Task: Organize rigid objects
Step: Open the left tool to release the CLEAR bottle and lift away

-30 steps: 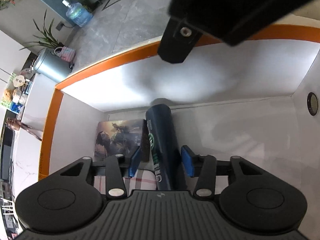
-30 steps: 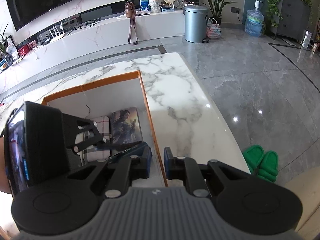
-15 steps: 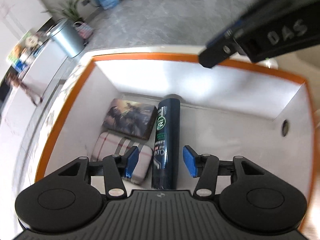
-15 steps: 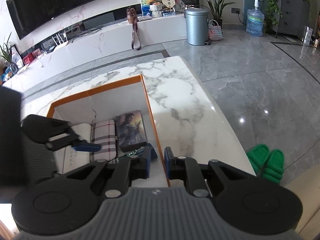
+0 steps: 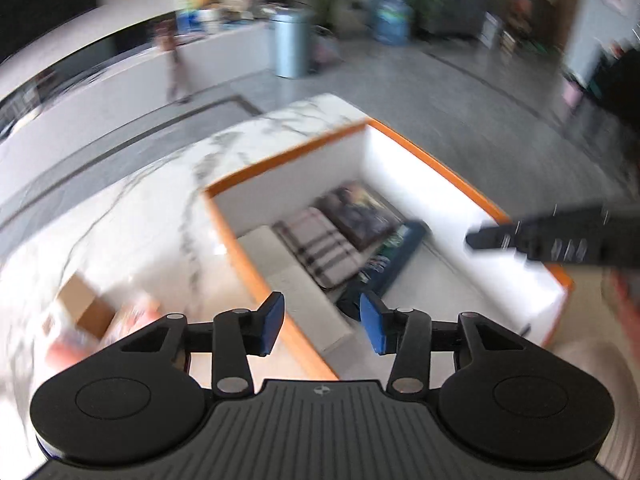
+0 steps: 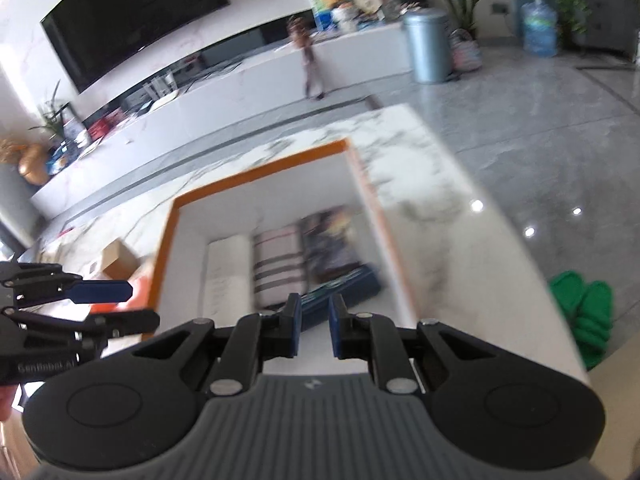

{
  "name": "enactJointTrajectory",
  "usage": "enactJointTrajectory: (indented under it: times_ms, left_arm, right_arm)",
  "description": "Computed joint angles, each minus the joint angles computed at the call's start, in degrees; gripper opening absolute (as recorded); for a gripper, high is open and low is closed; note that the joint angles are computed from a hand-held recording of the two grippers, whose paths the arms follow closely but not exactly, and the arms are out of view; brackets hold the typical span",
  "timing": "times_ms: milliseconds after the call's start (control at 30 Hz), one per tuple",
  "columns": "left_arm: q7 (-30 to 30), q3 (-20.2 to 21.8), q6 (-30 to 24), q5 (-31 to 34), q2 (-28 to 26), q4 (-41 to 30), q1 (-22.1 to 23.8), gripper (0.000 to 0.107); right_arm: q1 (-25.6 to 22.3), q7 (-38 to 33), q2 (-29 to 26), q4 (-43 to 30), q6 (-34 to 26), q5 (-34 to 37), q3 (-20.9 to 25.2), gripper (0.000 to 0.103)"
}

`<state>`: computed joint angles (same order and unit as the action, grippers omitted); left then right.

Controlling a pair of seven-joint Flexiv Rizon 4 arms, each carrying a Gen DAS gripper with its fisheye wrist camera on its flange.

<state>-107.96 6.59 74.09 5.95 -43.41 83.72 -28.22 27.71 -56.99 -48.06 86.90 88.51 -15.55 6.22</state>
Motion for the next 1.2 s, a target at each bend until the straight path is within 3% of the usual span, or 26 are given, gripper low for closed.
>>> enactJointTrajectory:
  times_ms: [67, 233, 367, 533, 867, 967, 1100, 1200]
  left_arm:
    - [-5.8, 3.4, 0.8, 0.0, 0.5, 0.9, -2.4, 0.052]
    - [-15.7, 6.3, 4.2, 0.3, 2.3, 4.7, -4.0, 0.052]
    - [-18.1, 5.4, 6.5, -0.1, 3.6, 8.0, -2.4, 0.052]
    - [-16.8, 3.6, 8.2, -1.4, 3.0, 8.6, -0.2, 0.051]
    - [-13.8, 2.0, 10.3, -6.2, 2.0, 9.5, 1.4, 0.051]
    - [-13.1, 1.5, 10.0, -7.2, 1.7, 9.0, 1.4, 0.051]
    - [-13.6, 4.9, 6.2, -5.9, 1.2, 6.4, -1.8, 0.05]
    - [-17.1, 8.5, 1.8, -3.3, 0.8, 4.1, -5.1, 0.048]
  right_arm:
    - [-2.0, -3.8, -2.4, -3.5, -3.1, -1.6, 4.1, 0.016]
    - [-1.5, -9.4, -7.8, -14.8, -17.2, -1.5, 6.3, 0.022]
    - [-0.6, -3.7, -13.1, -27.7, -31.0, 5.2, 6.6, 0.034]
    - [1.8, 3.0, -17.6, -36.1, -38.9, 9.4, 3.6, 0.034]
    - [0.3, 4.9, -18.7, -37.1, -36.7, 17.1, 6.3, 0.034]
    - [-1.8, 5.9, -19.3, -38.1, -37.3, 21.8, 9.5, 0.03]
    - [-0.6, 3.9, -17.5, -35.7, -36.0, 21.4, 8.2, 0.025]
    - [-0.3, -1.3, -14.3, -30.2, -30.9, 20.5, 8.2, 0.027]
